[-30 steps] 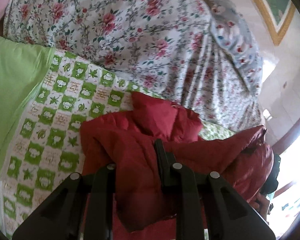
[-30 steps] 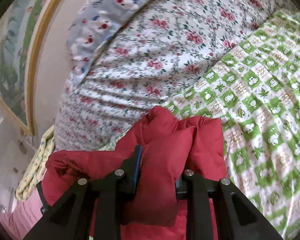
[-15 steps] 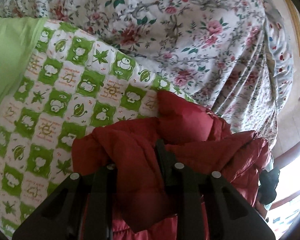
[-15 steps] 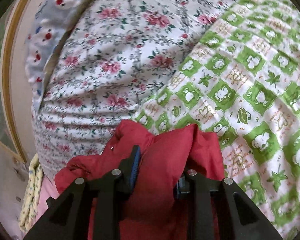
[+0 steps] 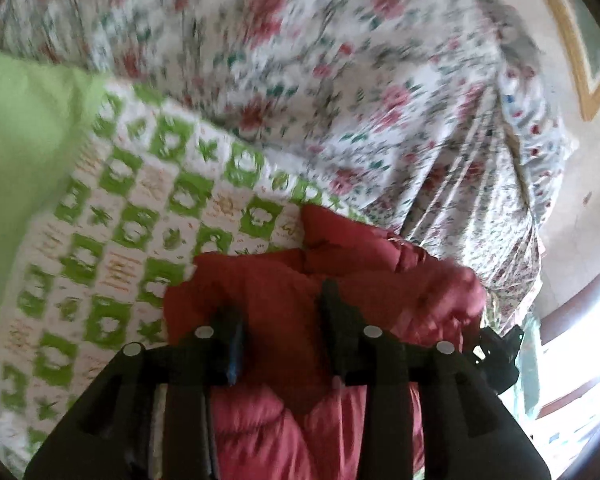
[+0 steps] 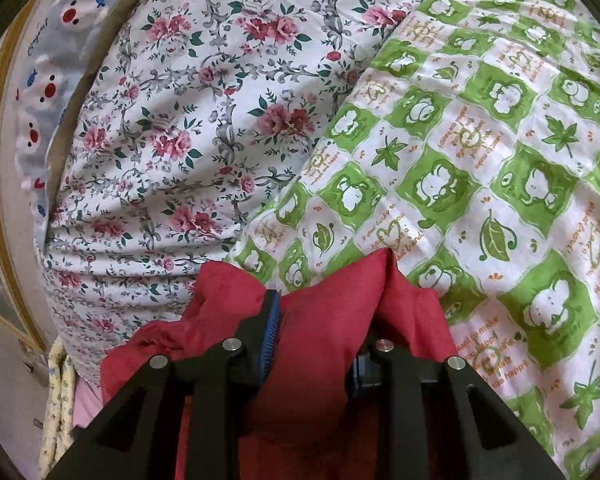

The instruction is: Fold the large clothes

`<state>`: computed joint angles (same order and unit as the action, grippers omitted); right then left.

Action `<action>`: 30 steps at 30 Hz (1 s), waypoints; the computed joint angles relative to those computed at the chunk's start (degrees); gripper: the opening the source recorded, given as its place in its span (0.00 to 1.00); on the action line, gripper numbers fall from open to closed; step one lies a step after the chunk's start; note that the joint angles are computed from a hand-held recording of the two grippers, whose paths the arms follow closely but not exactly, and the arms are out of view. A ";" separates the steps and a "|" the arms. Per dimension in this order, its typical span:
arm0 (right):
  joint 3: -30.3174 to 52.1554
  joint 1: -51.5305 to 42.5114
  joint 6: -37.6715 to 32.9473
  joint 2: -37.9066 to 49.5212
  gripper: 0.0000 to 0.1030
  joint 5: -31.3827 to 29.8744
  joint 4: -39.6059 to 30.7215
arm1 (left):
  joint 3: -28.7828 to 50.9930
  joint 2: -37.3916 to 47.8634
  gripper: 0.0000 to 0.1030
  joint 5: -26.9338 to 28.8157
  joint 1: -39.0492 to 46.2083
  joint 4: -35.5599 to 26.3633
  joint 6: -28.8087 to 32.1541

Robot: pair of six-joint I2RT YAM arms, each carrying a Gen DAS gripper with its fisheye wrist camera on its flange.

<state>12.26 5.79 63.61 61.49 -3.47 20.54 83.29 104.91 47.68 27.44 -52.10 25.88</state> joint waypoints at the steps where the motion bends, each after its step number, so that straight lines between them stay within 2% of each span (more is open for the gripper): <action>1: 0.08 0.05 -0.08 0.58 0.27 0.24 0.36 | -0.62 -1.69 0.31 0.59 1.15 -1.05 1.64; 6: 0.57 0.25 -0.03 2.75 0.27 0.83 1.57 | -4.91 -8.88 0.31 4.92 3.95 -9.01 12.68; 10: 1.47 0.73 -0.42 3.38 0.27 1.47 0.63 | -12.85 -15.84 0.31 3.06 -1.43 -10.31 18.70; 13: 1.46 0.58 -0.48 2.95 0.28 1.00 0.43 | -21.41 -22.78 0.31 -1.28 -8.87 -4.39 16.77; 16: 2.43 0.53 -1.48 1.91 0.30 0.61 -2.05 | -29.62 -28.87 0.31 -9.00 -17.13 6.77 9.71; 17: 2.72 0.42 -1.75 1.51 0.31 0.34 -2.91 | -33.29 -30.96 0.31 -15.00 -21.09 13.53 5.74; 19: 3.59 0.23 -2.11 -1.12 0.34 -0.43 -6.56 | -35.64 -29.05 0.31 -21.86 -25.06 19.94 1.65; 20: 4.00 0.41 -2.27 -2.83 0.37 -0.52 -8.44 | -35.83 -27.16 0.31 -23.35 -25.83 21.82 0.40; 21: 4.35 1.07 -2.73 -6.22 0.42 -0.10 -11.25 | -35.75 -25.66 0.31 -23.38 -25.74 22.81 -0.21; 23: 4.93 2.87 -4.23 -13.35 0.47 1.68 -16.88 | -35.25 -23.65 0.31 -22.83 -25.33 23.94 -0.87; 26: 6.98 9.02 -5.98 -24.11 0.57 7.64 -26.98 | -34.39 -22.71 0.31 -23.36 -25.65 24.44 -1.96; 28: 8.32 17.74 -6.19 -29.51 0.64 16.21 -32.65 | -34.47 -22.86 0.31 -24.07 -26.22 24.80 -2.69; 30: 9.79 26.44 -6.82 -28.79 0.69 22.96 -34.55 | -34.32 -22.56 0.31 -24.84 -26.86 25.28 -3.54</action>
